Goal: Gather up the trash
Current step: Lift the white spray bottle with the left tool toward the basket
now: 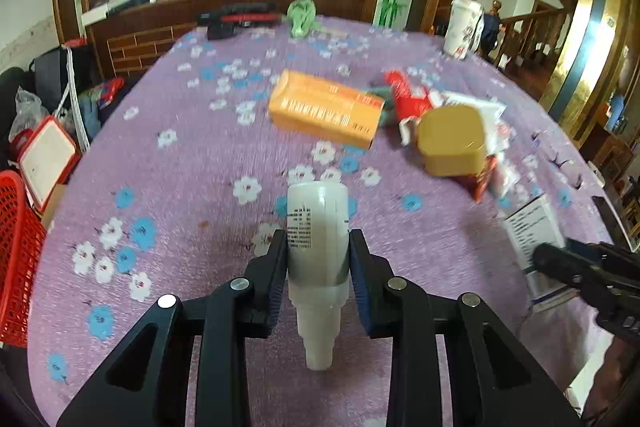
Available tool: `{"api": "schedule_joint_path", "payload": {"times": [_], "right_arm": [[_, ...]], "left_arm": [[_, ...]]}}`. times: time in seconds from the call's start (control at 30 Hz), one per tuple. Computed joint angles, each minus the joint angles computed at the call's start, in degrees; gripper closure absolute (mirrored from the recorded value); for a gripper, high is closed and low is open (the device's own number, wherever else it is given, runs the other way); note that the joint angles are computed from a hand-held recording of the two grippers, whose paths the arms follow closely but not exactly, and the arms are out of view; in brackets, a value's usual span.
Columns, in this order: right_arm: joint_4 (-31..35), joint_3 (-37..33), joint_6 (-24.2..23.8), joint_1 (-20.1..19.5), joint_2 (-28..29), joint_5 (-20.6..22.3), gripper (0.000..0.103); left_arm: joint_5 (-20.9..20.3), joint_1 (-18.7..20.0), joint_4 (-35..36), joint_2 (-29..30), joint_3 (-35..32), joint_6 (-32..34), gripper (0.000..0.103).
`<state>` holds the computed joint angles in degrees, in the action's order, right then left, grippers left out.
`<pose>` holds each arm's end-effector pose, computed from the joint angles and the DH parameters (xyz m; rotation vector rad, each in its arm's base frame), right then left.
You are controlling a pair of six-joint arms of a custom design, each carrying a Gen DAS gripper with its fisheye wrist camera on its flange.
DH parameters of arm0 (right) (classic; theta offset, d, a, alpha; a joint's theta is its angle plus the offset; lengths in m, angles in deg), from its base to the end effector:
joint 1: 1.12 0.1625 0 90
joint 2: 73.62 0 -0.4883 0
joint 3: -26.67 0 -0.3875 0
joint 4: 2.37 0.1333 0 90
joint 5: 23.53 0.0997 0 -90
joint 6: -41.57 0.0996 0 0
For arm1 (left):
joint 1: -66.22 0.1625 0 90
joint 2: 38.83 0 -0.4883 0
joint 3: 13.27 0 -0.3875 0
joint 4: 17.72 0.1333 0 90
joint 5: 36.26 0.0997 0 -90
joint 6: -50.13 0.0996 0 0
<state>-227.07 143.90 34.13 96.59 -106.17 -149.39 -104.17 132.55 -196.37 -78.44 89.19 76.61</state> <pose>0.1512 -0.5582 0.0639 -0.0412 -2.3400 1.0813 -0.1178 -0.6940 0.0893 1.0295 2.4836 -0.6021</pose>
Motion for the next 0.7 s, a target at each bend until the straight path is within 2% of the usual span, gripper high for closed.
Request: {"api": "schedule_joint_path", "payload": {"times": [0.23,0.7], "right_arm": [[0.1,-0.7,-0.8,1.0,0.6,-0.8,0.066],[0.2,-1.7,-2.0,1.9,1.2,-1.2,0.066]], "left_arm": [[-1.1,-0.9,-3.3,-1.4,2.7,1.7,0.074],[-2.9,-1.0,-5.0,-3.6,4.5,2.2,0.074]]}}
